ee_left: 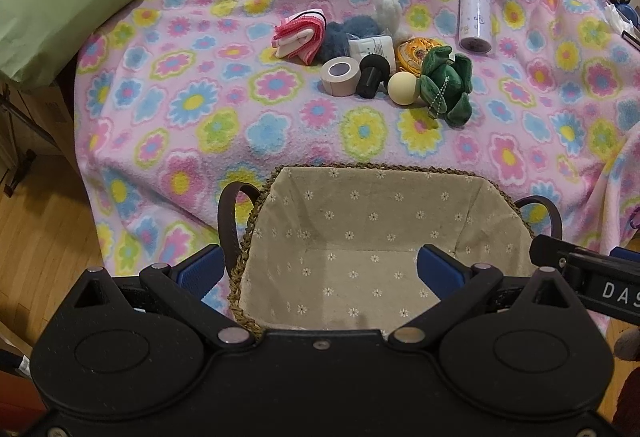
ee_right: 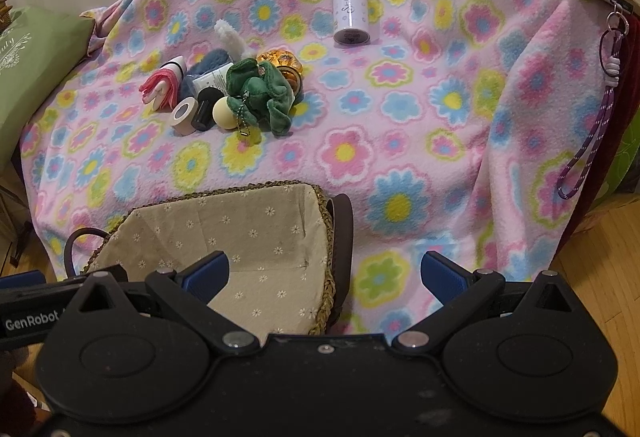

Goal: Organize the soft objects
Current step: 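Move both tools from above the basket toward the pile of items, then grasp the pink-white folded cloth with left tool while right tool grasps green plush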

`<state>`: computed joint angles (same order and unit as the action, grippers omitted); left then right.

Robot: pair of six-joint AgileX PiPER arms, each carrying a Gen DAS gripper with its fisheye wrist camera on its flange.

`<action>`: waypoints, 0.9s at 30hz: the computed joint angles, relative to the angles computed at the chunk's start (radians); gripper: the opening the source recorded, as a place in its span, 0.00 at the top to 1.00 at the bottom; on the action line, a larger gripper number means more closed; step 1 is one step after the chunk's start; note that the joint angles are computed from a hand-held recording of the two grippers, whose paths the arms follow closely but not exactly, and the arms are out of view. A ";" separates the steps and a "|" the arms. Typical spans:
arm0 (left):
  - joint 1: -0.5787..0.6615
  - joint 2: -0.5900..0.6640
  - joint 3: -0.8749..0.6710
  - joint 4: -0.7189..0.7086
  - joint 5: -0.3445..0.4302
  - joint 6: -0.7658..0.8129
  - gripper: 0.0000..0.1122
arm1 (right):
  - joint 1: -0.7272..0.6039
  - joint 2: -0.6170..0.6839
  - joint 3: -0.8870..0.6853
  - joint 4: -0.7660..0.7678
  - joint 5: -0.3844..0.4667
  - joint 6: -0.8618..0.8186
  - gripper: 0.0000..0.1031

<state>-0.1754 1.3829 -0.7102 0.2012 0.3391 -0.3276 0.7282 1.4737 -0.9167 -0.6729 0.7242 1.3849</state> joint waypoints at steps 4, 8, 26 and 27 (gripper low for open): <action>0.009 -0.012 0.011 -0.021 -0.023 0.014 0.12 | -0.001 -0.002 0.009 -0.008 -0.014 0.001 0.01; 0.024 -0.018 0.021 0.001 -0.058 -0.014 0.12 | 0.003 -0.006 0.022 -0.043 -0.041 0.014 0.01; 0.115 0.203 -0.183 -0.254 -0.092 0.340 0.12 | -0.194 0.125 -0.139 0.160 -0.190 -0.327 0.22; 0.119 0.220 -0.200 -0.257 -0.094 0.353 0.12 | -0.211 0.144 -0.167 0.189 -0.194 -0.369 0.22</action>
